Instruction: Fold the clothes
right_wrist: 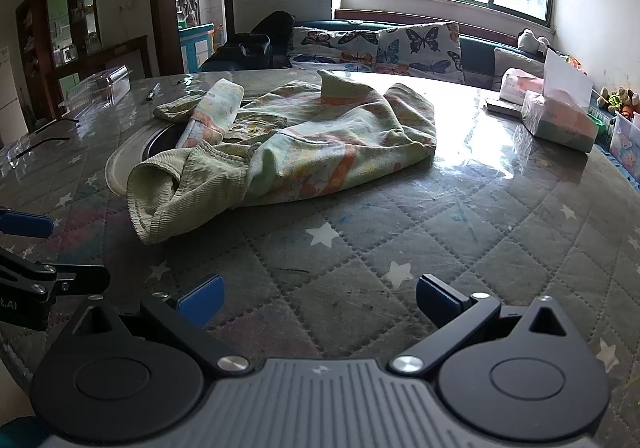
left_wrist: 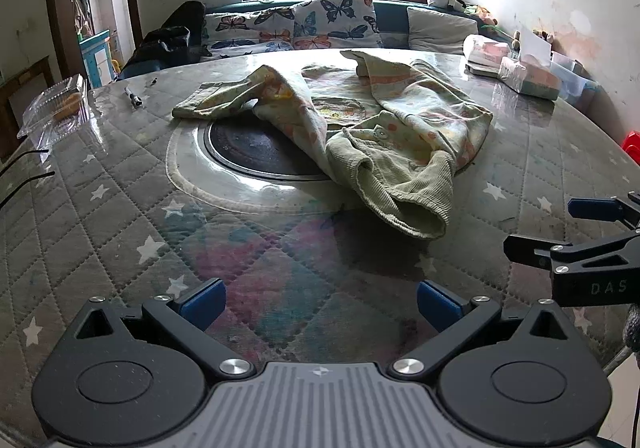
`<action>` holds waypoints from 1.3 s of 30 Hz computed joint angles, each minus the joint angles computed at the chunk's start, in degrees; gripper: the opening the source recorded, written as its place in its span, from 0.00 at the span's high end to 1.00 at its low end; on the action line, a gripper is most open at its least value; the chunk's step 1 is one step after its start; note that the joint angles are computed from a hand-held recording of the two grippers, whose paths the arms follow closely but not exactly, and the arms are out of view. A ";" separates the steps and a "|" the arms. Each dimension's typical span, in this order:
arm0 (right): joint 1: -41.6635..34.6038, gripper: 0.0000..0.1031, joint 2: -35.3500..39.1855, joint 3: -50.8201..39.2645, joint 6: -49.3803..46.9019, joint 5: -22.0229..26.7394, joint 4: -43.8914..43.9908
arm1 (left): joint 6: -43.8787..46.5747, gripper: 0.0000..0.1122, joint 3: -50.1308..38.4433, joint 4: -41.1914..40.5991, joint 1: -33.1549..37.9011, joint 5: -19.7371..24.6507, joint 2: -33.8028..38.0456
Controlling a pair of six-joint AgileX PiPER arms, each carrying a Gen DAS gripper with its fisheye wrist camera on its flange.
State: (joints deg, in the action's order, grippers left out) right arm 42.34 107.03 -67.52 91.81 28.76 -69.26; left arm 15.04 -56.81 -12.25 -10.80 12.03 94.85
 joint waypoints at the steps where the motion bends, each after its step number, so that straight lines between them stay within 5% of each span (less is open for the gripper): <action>1: 0.05 0.00 0.09 -0.22 -0.27 0.11 0.26 | -0.08 0.08 -0.06 0.06 -0.05 0.06 0.06; 25: -2.17 0.00 3.23 -6.53 -10.36 -1.17 6.95 | 5.62 0.08 -6.40 -4.59 1.40 2.85 2.80; 39: -9.11 0.10 7.03 -18.79 -29.33 -1.89 21.83 | -2.53 0.08 -27.63 1.85 3.42 7.90 14.26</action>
